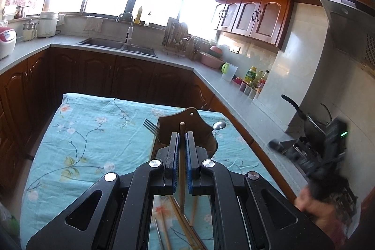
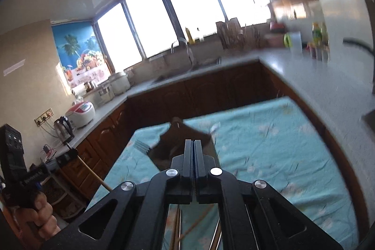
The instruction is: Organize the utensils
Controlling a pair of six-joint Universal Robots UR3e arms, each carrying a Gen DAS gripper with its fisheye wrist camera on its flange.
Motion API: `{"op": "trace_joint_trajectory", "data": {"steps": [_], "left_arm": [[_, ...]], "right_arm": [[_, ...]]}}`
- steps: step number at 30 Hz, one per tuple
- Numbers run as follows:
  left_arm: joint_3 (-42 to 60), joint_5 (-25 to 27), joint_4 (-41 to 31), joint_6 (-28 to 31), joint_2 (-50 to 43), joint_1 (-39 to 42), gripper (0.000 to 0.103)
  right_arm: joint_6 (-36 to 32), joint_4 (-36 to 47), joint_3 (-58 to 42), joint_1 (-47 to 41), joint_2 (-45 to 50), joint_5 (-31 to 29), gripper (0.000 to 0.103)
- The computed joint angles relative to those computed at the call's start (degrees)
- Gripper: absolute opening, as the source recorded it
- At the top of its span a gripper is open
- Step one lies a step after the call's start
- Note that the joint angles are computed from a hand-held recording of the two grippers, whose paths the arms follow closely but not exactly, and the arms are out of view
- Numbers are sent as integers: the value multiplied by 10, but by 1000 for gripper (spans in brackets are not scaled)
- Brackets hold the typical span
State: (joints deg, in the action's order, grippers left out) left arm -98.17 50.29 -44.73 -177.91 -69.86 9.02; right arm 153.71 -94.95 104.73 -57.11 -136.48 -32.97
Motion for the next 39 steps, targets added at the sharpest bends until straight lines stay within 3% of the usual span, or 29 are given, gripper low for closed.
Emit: {"op": "trace_joint_trajectory", "data": {"steps": [2,3,7,8,10,12,16,18,23,26,31,35,39], "left_arm": [[-5,-5,-6,2,6,8,4],[-8,-6,-9,3,9,13,4],[-17,-16,-20,8,26,37,4],[-18,-16,-22,7,30,42,4],[-24,-25,-33,13,42,62,4],[-27,-35,-46,18,51,79,4],[-36,-63,-75,35,74,119,4],[-38,-72,-86,43,81,133,4],[-38,-88,-108,59,88,154,4],[-36,-82,-100,54,80,148,4],[-36,-67,-88,48,65,131,4],[-29,-55,-79,43,51,113,4],[-20,-50,-74,39,40,99,4]], "right_arm": [[82,-148,62,76,42,-85,7],[90,-177,81,93,57,-104,7],[105,-215,136,149,112,-146,10],[102,-211,150,157,113,-141,12],[101,-206,173,175,105,-133,29],[109,-236,198,218,111,-148,31],[163,-341,210,314,174,-200,31],[208,-415,210,350,205,-259,31],[258,-527,163,349,312,-350,31],[275,-539,92,345,407,-383,31],[290,-509,2,346,516,-384,31],[304,-566,12,376,545,-433,25],[281,-561,16,391,535,-456,7]]}}
